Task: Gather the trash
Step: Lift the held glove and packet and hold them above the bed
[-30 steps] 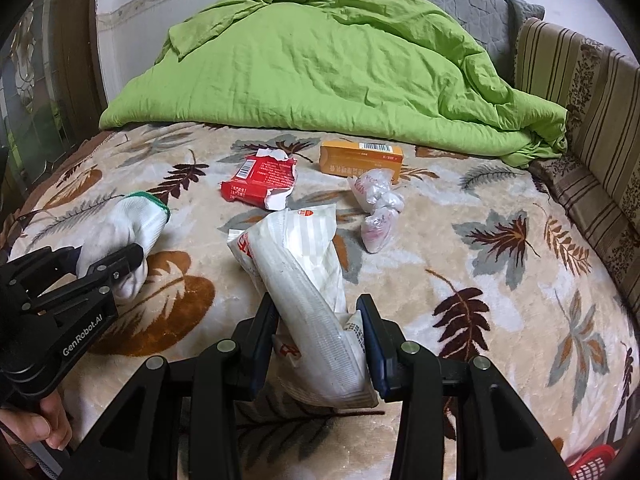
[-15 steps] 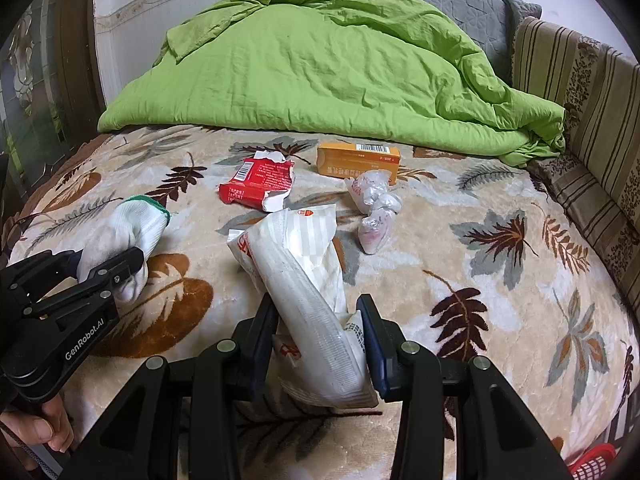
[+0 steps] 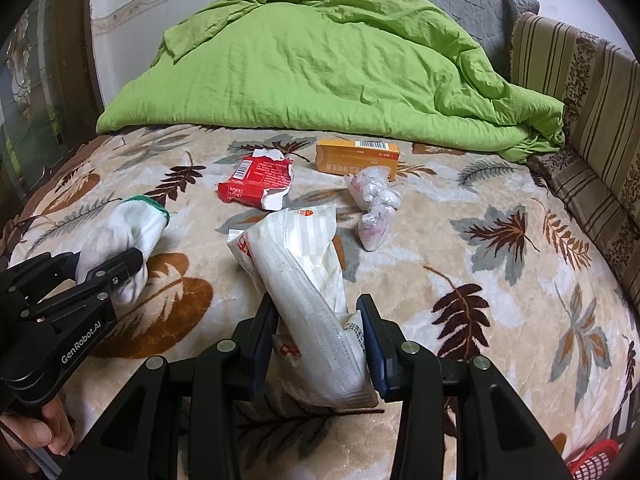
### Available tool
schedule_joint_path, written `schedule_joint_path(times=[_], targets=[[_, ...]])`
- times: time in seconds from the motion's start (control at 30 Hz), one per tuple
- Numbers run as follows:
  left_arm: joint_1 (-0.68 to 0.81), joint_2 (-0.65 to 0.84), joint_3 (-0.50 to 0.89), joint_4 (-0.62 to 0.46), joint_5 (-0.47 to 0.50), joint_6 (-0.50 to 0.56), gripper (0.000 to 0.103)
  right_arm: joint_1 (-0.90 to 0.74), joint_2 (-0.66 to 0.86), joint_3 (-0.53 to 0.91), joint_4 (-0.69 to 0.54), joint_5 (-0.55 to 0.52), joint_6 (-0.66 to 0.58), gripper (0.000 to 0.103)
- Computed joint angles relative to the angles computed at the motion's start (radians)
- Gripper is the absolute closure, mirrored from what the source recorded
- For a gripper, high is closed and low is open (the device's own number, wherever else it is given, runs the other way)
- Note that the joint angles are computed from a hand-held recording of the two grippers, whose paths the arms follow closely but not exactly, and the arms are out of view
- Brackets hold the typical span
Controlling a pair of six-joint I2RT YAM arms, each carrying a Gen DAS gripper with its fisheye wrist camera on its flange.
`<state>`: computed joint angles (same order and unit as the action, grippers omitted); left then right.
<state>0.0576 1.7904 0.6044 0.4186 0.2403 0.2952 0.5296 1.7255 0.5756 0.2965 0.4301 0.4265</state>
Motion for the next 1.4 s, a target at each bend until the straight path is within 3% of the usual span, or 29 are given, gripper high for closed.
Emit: schedule_joint_path(times=[0.6,0.9,1.03,1.17,1.4], targets=[[0.002,-0.032,-0.033,0.01,-0.005,0.02,0.075,-0.032,-0.06,-0.04,0.021,-0.032,0.039,0.06],[-0.003,-0.231,-0.105,-0.113,0.008,0.03,0.075,0.028,-0.368,-0.183,-0.096,0.007,0.096,0.06],[-0.01,-0.307,-0.14,-0.159,0.008,0.024,0.075,0.103,-0.445,-0.256,-0.126,0.063,0.145,0.06],[-0.025,-0.396,-0.183,-0.2,0.004,0.024,0.075,0.118,-0.516,-0.311,-0.165,0.05,0.205,0.06],[-0.076,-0.62,-0.255,-0.298,-0.021,0.029,0.074,0.209,-0.705,-0.336,-0.353,0.139,0.286,0.06]])
